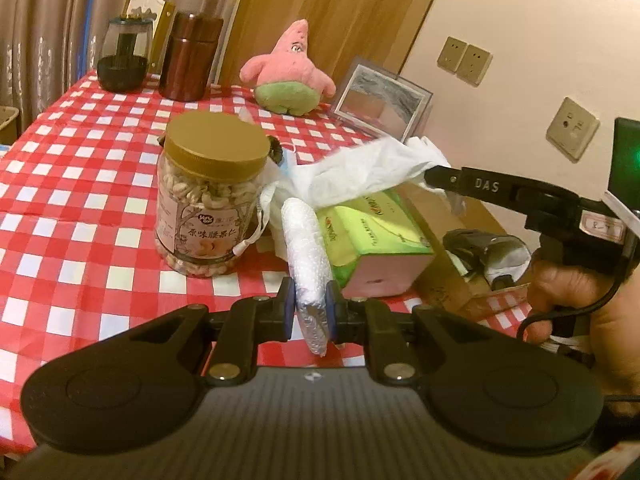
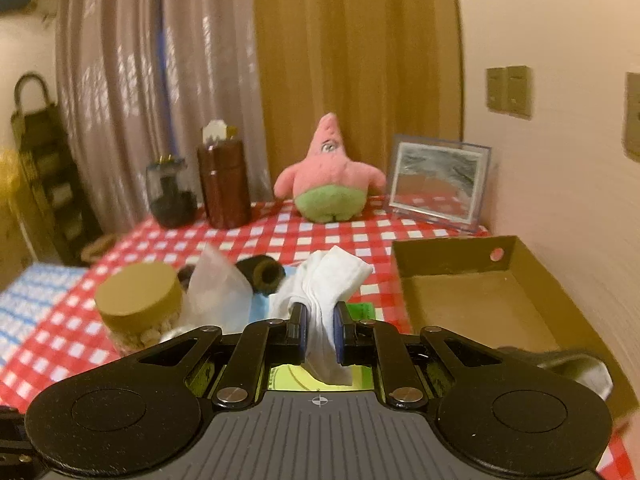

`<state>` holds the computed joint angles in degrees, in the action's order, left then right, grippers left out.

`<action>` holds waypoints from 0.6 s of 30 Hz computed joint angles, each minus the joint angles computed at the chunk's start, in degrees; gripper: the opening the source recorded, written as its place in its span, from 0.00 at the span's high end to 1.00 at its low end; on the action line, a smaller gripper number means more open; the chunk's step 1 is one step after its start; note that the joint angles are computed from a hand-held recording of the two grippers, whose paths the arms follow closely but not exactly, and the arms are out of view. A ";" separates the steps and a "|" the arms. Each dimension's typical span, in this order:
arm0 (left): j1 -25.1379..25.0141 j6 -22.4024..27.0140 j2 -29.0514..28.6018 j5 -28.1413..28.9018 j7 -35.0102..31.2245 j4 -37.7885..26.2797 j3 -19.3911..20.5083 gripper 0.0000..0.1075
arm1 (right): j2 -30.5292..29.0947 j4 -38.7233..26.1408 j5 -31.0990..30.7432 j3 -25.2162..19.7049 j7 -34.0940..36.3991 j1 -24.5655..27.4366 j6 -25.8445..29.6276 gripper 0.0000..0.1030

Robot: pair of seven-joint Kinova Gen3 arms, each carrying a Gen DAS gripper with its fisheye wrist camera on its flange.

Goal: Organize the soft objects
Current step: 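Carry the white towel with the left tool while the right tool carries the tissue to the tray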

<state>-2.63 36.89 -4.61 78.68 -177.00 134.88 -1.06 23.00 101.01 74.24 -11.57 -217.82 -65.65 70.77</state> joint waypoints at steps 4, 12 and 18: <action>0.15 0.64 -2.55 -1.34 1.81 0.07 -0.22 0.87 | -2.16 0.76 -0.60 -0.84 -1.40 -1.17 2.22 0.87; 1.12 1.41 -5.39 -1.61 3.39 -0.60 -0.65 0.87 | -5.99 1.57 0.07 -3.38 -1.14 -3.15 10.43 0.87; 2.26 1.74 -6.17 -1.94 5.00 -1.79 -0.32 0.87 | -9.02 1.91 1.12 -5.48 0.86 -2.93 15.22 0.87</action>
<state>-0.38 38.63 -10.78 76.74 -172.00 133.09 -1.39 13.99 102.93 75.36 -17.05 -216.96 -68.58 85.98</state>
